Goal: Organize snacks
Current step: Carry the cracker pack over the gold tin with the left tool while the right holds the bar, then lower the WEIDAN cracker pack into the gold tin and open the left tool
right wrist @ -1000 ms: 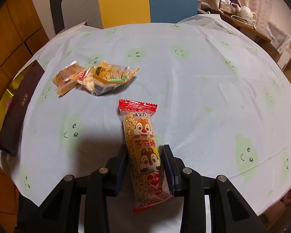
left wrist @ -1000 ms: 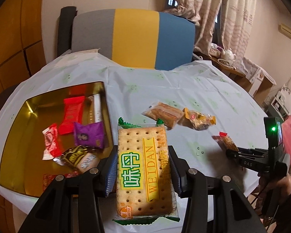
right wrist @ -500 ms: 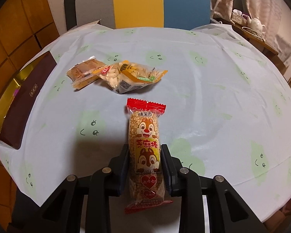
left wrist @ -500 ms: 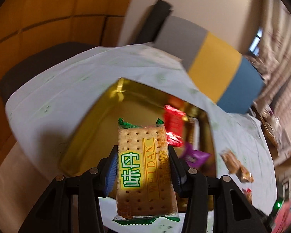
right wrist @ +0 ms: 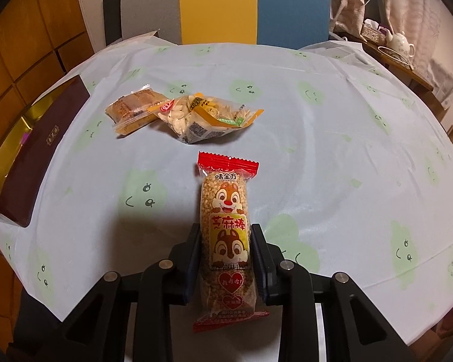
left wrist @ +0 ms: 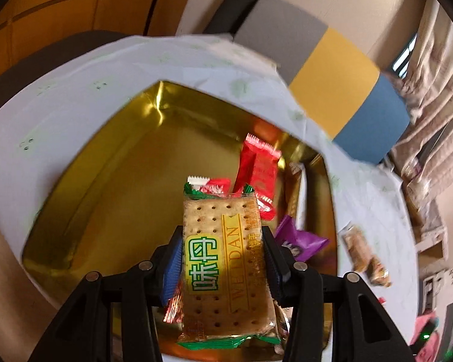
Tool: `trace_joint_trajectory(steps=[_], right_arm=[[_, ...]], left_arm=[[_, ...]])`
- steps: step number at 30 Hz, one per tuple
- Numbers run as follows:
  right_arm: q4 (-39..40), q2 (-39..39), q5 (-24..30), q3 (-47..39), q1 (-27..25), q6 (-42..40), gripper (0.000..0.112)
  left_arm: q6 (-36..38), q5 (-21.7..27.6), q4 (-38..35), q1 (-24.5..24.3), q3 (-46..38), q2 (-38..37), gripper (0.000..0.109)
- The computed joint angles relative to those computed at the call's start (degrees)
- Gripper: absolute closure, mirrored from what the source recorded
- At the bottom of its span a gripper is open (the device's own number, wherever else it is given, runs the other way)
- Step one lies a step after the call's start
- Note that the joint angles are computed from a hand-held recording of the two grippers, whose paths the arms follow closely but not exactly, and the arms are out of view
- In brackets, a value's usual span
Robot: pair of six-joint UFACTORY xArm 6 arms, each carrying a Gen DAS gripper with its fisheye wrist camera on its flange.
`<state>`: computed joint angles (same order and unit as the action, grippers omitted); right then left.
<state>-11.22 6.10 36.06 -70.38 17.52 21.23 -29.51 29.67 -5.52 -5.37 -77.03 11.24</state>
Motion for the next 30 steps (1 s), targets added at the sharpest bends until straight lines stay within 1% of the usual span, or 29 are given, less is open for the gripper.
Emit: trace_joint_trajectory(steps=[3,4,9,11,14,17,23,30], right_arm=[[0.05,0.08,0.12,-0.11,0.07,0.27,0.081],[0.04,0.02,0.01,0.0,0.08,0.34,0.081],[0.5,-0.01,-0.28,0.18,-0.05,-0.03,0.081],[0.29,-0.01,-0.29,0.17,0.0,0.16,0.081],[0.33,-0.06,-0.54,0.31,-0.02,0.48,0.081],[0.47,-0.1,-0.57,0.36,-0.02,0.38,0.081],[1.81,-0.49,-0.15,0.43,-0.17,-0.33,0.081],[3.6,-1.63,0.19,1.35,-0.36,-0.76,0.08]], left_arm=[[-0.28,3.72,0.81,-0.19,-2.88,2.64,0.06],[-1.96,4.64,2.78,-0.35,-3.31,3.08,0.059],[-2.26,4.33,4.64,-0.44,-2.44,2.3,0.059],[-4.76,4.49,7.79,-0.47,-2.12,1.55,0.059],[-9.4,5.49,15.68,-1.19,-1.15,-0.26,0.059],[-11.53,5.6,21.24,-2.14,-0.02,-1.67,0.059],[-11.31,5.39,24.65,-3.86,0.98,-3.13,0.059],[-10.45,4.45,25.36,-4.89,1.98,-4.34,0.059]])
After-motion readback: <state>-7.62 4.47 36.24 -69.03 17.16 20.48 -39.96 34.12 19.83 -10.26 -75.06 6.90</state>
